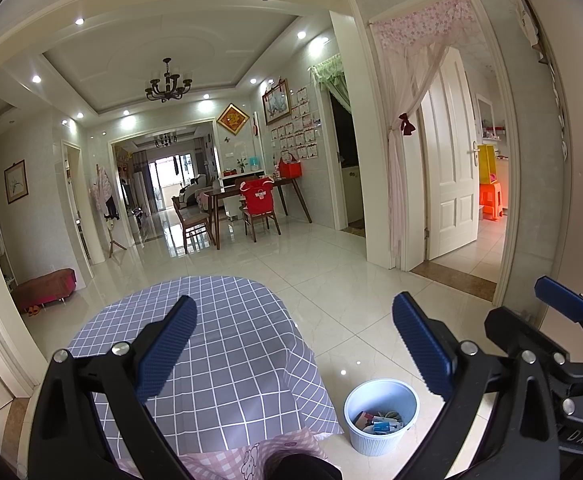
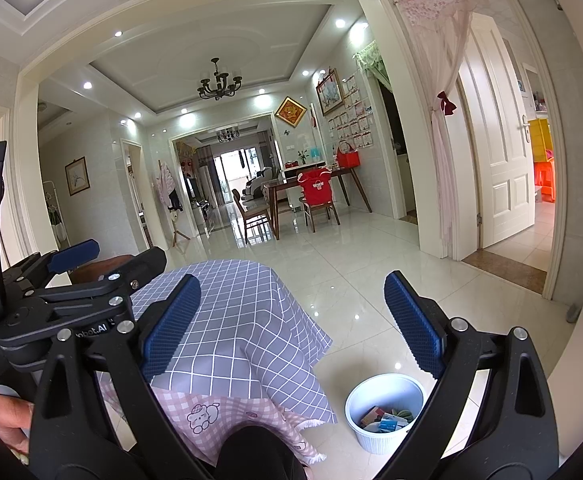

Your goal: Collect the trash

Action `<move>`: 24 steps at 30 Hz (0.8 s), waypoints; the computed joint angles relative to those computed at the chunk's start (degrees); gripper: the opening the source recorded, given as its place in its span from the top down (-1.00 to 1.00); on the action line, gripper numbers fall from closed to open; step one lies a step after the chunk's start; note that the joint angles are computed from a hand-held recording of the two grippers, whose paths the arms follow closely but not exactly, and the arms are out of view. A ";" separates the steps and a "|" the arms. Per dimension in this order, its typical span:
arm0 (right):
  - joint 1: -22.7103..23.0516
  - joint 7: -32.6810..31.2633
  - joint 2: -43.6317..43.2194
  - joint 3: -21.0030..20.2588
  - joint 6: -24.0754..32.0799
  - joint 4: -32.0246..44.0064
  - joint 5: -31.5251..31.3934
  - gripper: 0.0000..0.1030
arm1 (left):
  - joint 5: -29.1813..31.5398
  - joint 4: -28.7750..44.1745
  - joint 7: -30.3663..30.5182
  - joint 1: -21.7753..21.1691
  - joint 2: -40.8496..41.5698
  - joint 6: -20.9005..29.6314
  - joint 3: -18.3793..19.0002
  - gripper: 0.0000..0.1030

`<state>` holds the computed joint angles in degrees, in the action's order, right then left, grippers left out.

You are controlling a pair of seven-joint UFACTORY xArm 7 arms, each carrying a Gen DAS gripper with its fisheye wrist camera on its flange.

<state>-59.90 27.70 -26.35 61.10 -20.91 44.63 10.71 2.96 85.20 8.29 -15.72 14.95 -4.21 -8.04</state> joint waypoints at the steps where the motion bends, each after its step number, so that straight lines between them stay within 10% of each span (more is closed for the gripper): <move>1: 0.09 -0.04 0.12 -0.10 -0.03 0.02 -0.03 -0.78 | 0.02 -0.30 -0.06 -0.13 -0.05 -0.22 0.12 -0.87; 14: 0.43 -0.21 0.34 -0.47 0.08 0.02 -0.07 -0.78 | -0.45 -0.38 0.90 0.95 0.30 -0.48 -0.97 -0.87; 24: -12.23 3.88 0.55 10.23 1.74 4.53 -2.29 -0.78 | -4.48 6.06 6.89 7.53 7.26 2.65 -9.55 -0.87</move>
<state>-72.13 31.58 -25.80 71.33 -19.17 49.16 8.42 -1.52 91.26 15.18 -8.19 22.21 -1.56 -17.59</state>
